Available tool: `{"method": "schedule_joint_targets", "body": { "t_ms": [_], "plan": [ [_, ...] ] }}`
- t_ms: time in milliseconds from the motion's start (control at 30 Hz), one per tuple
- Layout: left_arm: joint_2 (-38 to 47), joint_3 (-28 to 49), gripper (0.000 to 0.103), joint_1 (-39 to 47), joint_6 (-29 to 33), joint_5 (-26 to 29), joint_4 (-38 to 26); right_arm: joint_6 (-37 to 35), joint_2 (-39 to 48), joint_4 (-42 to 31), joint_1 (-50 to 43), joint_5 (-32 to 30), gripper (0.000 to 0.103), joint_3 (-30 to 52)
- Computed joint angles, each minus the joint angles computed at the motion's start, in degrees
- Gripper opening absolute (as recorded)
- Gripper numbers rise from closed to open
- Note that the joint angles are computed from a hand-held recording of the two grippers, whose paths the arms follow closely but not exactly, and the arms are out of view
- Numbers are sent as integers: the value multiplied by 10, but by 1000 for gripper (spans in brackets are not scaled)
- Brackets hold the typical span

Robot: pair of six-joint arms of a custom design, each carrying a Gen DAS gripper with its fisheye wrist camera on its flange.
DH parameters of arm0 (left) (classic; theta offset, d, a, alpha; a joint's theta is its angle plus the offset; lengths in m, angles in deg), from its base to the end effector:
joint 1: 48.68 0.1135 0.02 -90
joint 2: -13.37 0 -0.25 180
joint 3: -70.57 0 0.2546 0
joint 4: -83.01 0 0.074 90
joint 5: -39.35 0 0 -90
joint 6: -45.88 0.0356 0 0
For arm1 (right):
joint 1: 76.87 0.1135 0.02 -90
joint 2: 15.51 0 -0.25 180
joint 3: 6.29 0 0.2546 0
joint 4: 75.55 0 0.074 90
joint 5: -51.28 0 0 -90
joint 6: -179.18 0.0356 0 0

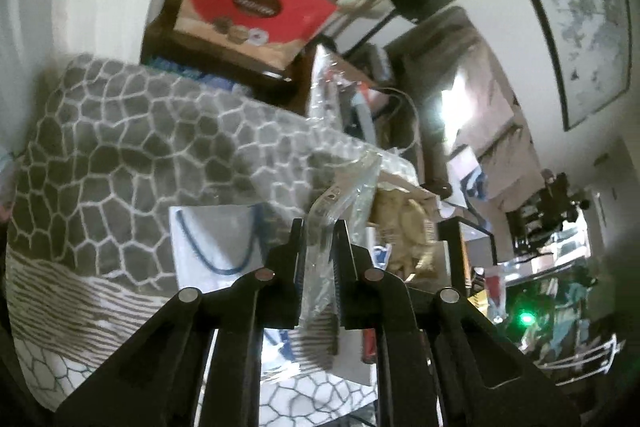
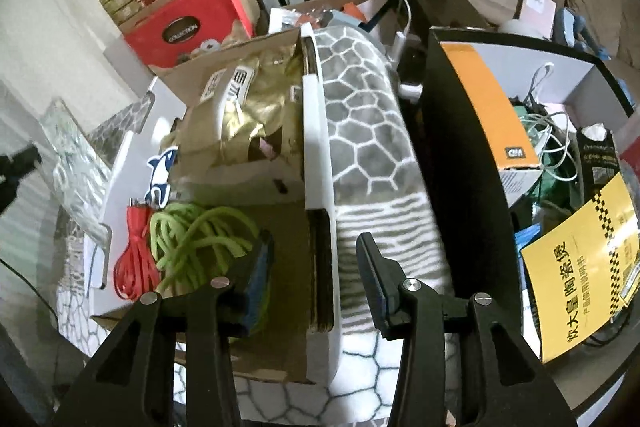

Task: Organize objects

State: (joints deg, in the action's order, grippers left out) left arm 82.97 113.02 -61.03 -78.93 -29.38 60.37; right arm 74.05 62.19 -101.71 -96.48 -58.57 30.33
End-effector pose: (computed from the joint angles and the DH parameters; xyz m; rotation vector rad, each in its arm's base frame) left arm 0.2205 -0.0615 0.1498 -0.3216 2.5110 -0.8045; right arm 0.1927 -0.0558 0.0913 0.0103 2.6501 0.2832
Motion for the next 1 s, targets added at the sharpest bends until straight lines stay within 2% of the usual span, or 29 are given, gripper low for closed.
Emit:
{"method": "schedule_joint_targets", "body": {
  "t_ms": [100,300,533,667,833,1000],
  "plan": [
    [-20,10,11,-17,-6,-5,-14,-2,12,2,-6,-6,42,2],
    [-71,6,7,-22,-29,22,-24,-8,18,2,-17,-20,42,1],
    [-63,1,5,-54,-51,14,-1,-5,26,2,-15,-29,41,-1],
    [-56,-18,5,-46,-56,29,16,0,18,2,-7,-29,41,-3],
    [-71,-83,6,-14,-18,62,27,3,14,2,-5,-28,41,-5],
    [-113,-144,14,61,57,94,-30,4,6,-2,-3,-27,41,-7]
  ]
}}
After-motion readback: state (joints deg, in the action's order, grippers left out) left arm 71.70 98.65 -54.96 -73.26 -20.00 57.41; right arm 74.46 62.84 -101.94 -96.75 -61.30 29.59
